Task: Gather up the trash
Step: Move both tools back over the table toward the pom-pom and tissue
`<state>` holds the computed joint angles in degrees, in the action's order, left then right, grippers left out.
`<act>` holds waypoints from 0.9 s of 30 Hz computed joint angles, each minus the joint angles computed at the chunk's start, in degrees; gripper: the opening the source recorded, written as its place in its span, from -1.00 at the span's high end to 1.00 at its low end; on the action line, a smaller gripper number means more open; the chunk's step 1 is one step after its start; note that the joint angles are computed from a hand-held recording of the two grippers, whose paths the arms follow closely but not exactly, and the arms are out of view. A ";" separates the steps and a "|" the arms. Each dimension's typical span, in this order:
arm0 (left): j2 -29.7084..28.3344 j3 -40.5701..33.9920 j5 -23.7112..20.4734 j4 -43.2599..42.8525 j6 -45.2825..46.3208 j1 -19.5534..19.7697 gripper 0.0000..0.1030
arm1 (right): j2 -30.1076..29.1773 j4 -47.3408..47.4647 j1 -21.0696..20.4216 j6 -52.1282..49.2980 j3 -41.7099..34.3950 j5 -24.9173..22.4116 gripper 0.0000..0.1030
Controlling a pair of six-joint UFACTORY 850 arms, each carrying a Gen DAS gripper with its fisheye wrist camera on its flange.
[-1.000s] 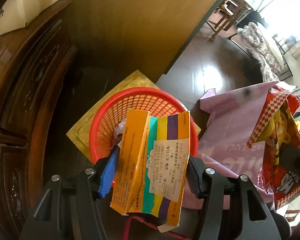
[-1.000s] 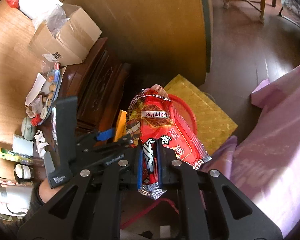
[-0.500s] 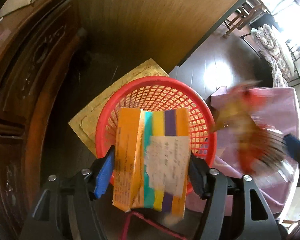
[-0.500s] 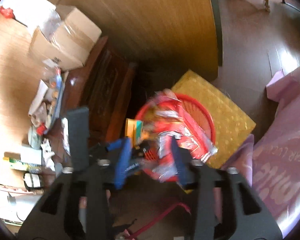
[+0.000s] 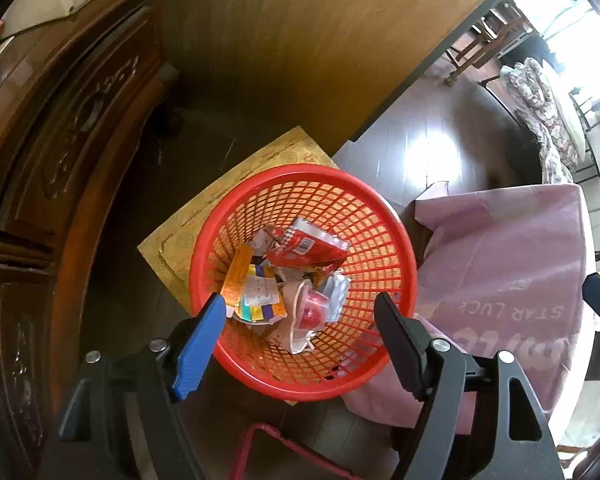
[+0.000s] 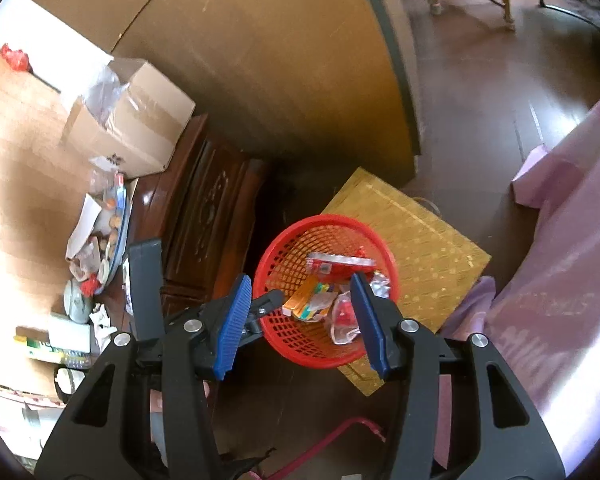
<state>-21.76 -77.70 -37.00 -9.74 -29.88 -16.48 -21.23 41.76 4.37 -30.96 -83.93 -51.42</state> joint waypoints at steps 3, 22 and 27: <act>-0.24 -1.43 -0.50 1.02 -0.19 -0.88 -0.49 | 1.78 0.16 -1.95 -0.38 1.04 0.90 -0.03; -10.83 -24.10 -5.04 5.56 3.27 -11.68 -0.68 | 10.28 -6.05 -22.22 0.12 8.17 9.36 -0.23; -16.82 -34.89 -7.89 7.55 3.90 -15.27 -0.74 | 10.21 -9.61 -26.93 2.50 8.23 12.38 -0.39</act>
